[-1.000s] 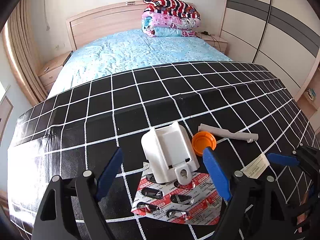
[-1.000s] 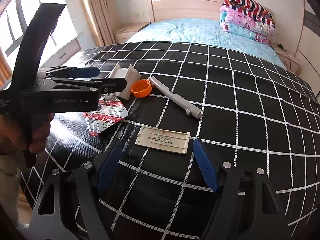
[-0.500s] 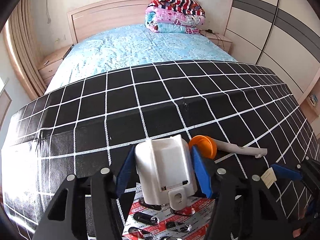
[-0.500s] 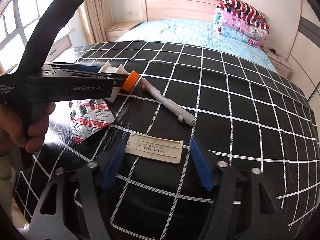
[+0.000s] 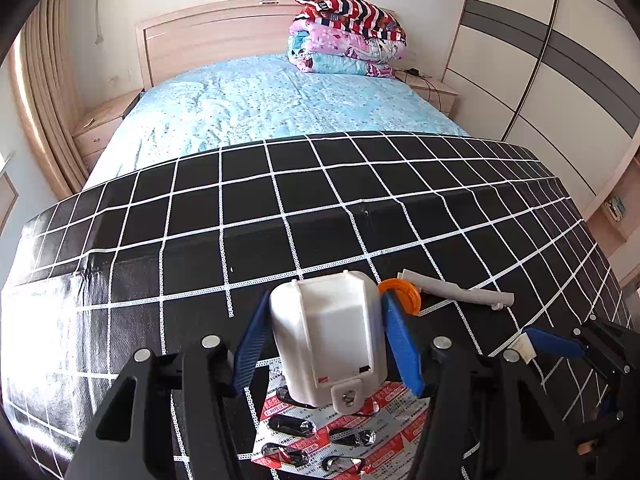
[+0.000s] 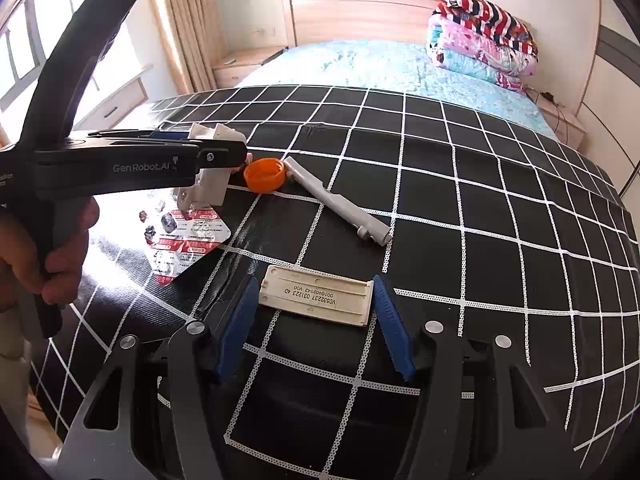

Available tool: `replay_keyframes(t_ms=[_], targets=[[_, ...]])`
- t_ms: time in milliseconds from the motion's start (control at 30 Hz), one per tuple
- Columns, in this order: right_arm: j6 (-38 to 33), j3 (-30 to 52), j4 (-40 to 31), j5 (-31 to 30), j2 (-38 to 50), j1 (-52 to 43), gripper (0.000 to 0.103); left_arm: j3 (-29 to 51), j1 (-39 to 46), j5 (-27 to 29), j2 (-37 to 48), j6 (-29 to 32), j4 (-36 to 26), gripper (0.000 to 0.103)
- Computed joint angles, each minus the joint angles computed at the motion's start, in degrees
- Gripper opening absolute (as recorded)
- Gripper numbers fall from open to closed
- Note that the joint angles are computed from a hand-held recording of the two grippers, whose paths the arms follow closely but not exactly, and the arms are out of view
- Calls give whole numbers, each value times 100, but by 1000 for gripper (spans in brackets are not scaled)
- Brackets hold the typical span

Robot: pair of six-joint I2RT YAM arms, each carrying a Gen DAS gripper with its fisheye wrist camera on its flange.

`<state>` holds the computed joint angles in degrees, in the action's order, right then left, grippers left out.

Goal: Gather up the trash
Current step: 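Grasp the white plastic holder with the left tool while the right tool grasps the paper label, then carry the holder and paper label with both tools over the black trash bin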

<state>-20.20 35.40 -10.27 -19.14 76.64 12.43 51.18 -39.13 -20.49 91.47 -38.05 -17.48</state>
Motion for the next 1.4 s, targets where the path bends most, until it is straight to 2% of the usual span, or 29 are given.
replay_keyframes(t_ms=[233,433,733,1100,1267,1400], targets=[[24,-46,62,-112,-51,-60,58,-151,-104,-182,-356,-59,-17,54],[-51,-143,-37,-199,-271,-148,58,-115,-397,-508,-747,-110,-327,54],[-257,-417,-642,-419,-1394,-282,58,-127,-1225,-1125,-1426,-518,-948,54],[-915,-708,-2110,-1001,-3222,-812,58,382,-2992,-2257,-1717,-1605,-2312,54],[-1592,-765,-3057,-1548,-3989,-1403,58,734,-3841,-2754,-1530,-2378,-3046,54],[-2595,-745,-4107,-2194,-4450,-2270,58,1111,-4525,-3118,-1206,-3093,-3708,54]])
